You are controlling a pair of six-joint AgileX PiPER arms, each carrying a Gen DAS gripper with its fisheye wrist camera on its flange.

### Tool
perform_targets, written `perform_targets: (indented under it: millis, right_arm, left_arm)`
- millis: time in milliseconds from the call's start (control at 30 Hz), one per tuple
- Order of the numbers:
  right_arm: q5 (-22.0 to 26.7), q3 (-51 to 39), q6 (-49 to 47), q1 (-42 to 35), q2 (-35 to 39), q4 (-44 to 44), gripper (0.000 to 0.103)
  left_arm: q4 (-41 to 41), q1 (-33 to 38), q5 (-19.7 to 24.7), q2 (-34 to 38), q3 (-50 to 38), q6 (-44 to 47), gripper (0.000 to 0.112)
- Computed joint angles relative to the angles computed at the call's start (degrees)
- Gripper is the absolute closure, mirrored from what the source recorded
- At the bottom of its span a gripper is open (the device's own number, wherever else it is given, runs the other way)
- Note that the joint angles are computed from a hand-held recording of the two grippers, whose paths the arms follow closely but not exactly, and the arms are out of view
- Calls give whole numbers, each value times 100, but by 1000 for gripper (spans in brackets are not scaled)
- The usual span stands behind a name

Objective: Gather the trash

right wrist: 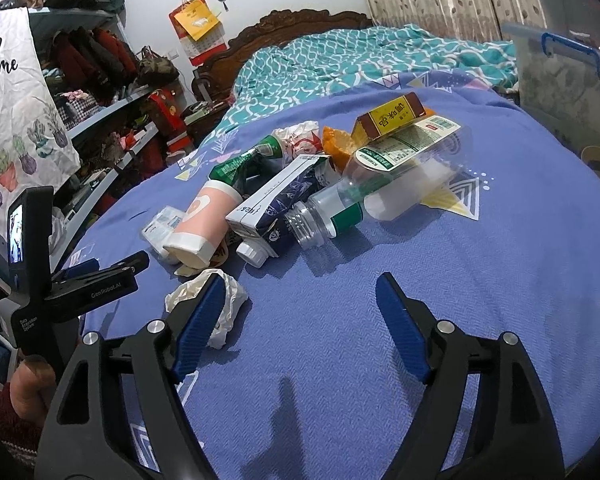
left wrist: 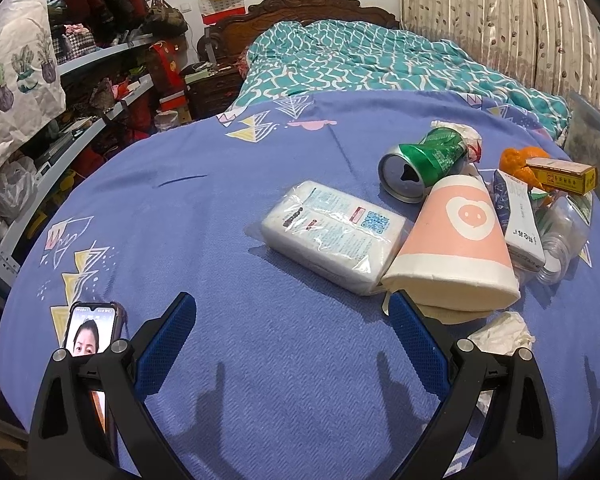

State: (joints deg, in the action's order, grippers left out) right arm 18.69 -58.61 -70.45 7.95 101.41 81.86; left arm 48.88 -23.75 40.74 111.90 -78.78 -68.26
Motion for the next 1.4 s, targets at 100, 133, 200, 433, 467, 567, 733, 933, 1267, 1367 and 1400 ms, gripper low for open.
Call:
perform_targets:
  millis: [100, 133, 200, 433, 467, 567, 733, 933, 1267, 1367, 1400]
  right_arm:
    - [-3, 8, -10, 2, -9, 17, 24]
    - [-7, 25, -14, 4, -28, 24, 24]
    - [-15, 41, -2, 12, -52, 20, 24]
    - [-8, 38, -8, 3, -46, 18, 24]
    - [-11, 41, -7, 5, -50, 17, 24]
    - [-13, 46, -1, 6, -59, 11, 24]
    - [-11, 47, -5, 3, -56, 14, 23]
    - [-10, 52, -27, 2, -52, 36, 23]
    - [12, 49, 178, -14, -100, -155, 23]
    - [31, 47, 220, -38, -105, -200, 23]
    - [46, 41, 258, -54, -104, -238, 23]
  left_arm:
    - [10, 2, -4, -40, 45, -26, 20]
    - [22, -2, -8, -55, 69, -51, 20]
    - [32, -8, -9, -70, 88, -77, 20]
    - [88, 3, -41, -156, 203, -153, 20]
    - [86, 1, -38, -144, 188, -148, 20]
    - [102, 7, -37, -200, 243, -169, 20]
    - [93, 12, -30, -208, 238, -159, 20]
    - [91, 13, -32, -208, 239, -154, 20]
    - [78, 21, -42, -229, 268, -144, 20]
    - [70, 24, -50, -231, 276, -135, 20]
    - [73, 29, -63, -231, 289, -141, 20]
